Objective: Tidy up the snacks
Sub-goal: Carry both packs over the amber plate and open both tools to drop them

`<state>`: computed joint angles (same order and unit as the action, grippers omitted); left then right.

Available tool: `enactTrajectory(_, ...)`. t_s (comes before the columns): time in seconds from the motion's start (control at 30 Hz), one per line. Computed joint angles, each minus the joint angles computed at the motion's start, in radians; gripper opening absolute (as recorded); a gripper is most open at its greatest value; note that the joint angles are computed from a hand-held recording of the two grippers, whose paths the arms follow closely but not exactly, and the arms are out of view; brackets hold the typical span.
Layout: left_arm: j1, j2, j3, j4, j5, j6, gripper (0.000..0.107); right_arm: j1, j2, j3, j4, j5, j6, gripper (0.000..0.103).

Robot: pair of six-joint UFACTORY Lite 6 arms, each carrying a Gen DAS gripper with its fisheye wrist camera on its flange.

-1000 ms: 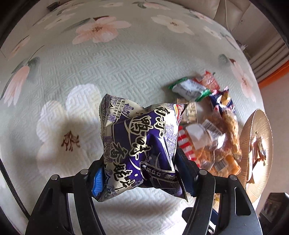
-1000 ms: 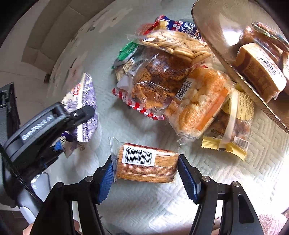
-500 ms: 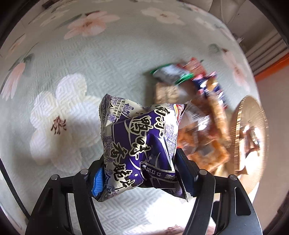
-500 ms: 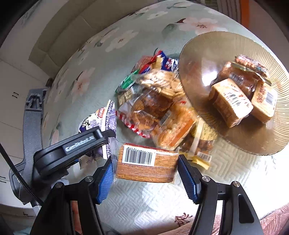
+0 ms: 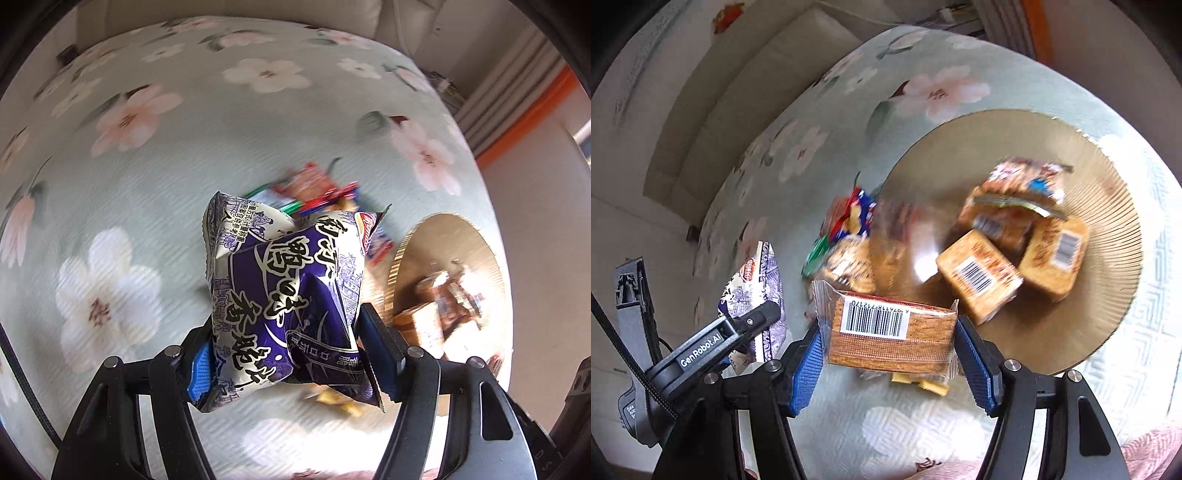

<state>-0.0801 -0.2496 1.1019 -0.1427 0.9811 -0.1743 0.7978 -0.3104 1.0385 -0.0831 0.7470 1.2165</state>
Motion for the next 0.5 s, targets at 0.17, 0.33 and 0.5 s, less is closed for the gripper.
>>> enactTrajectory(0.17, -0.162, 0.108, 0.126, 0.036, -0.023, -0.116, 0.067, -0.071, -0.122, -0.066, 0.005, 0.073, -0.04, 0.066)
enactTrajectory(0.33, -0.277, 0.224, 0.234, 0.036, -0.056, -0.173, 0.067, -0.115, -0.197, -0.115, 0.03, 0.114, -0.082, 0.066)
enactTrajectory(0.5, -0.357, 0.307, 0.287, 0.036, -0.087, -0.198, 0.067, -0.168, -0.215, -0.15, 0.072, 0.114, -0.147, 0.066)
